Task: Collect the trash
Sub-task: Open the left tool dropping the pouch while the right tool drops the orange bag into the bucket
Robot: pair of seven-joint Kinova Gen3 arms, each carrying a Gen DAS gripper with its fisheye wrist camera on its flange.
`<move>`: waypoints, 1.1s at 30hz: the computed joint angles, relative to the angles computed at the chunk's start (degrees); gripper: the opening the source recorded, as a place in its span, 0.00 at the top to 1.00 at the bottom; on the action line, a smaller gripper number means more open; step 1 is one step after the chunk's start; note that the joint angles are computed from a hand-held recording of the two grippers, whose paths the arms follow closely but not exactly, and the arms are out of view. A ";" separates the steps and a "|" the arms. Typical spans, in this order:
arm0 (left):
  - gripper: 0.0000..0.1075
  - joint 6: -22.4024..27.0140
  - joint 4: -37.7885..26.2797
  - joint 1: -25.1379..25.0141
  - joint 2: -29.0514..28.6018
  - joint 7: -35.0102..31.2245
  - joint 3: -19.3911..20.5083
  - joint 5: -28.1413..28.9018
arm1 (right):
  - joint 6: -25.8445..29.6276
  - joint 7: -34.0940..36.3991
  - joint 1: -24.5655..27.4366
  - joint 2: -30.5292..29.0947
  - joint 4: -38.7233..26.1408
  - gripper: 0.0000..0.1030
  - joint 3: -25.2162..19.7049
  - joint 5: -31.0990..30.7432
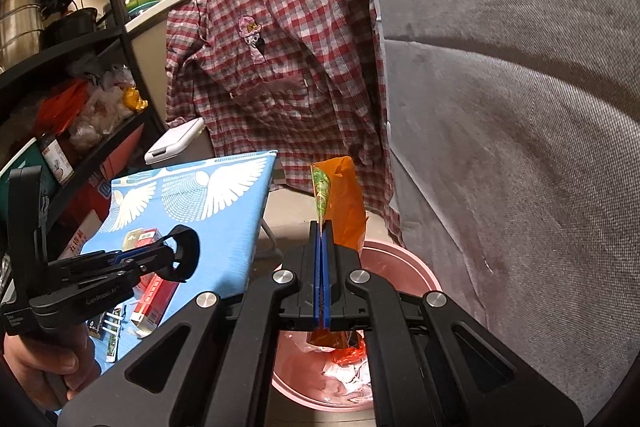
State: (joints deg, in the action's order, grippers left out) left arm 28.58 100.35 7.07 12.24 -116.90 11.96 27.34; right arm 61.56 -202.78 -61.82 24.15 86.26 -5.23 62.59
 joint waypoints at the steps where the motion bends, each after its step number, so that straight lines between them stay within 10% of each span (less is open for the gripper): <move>1: 0.84 0.05 -0.28 0.49 0.26 0.47 -0.07 -0.49 | -0.04 0.10 0.07 -0.03 0.11 0.99 -0.06 -0.15; 17: 0.82 0.06 -2.82 4.82 4.11 4.88 1.65 -4.76 | -2.19 2.79 2.68 -0.40 1.06 0.99 -0.16 -5.77; 21: 0.64 0.13 -2.79 4.00 4.12 4.73 2.41 -3.52 | -1.77 4.83 3.10 0.43 -0.31 0.90 -0.08 -8.22; 25: 0.59 -0.60 -2.29 4.26 3.64 4.57 2.47 -3.53 | 0.24 4.70 2.22 0.85 -1.10 0.60 0.90 -8.82; 33: 0.59 -1.46 -1.75 3.27 2.45 4.95 2.09 -2.18 | 2.12 4.94 1.41 1.27 -2.58 0.59 1.12 -8.25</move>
State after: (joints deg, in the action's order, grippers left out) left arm 27.13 98.59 10.34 14.69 -111.95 14.04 25.16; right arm 63.68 -197.84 -60.41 25.42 83.68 -4.11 54.33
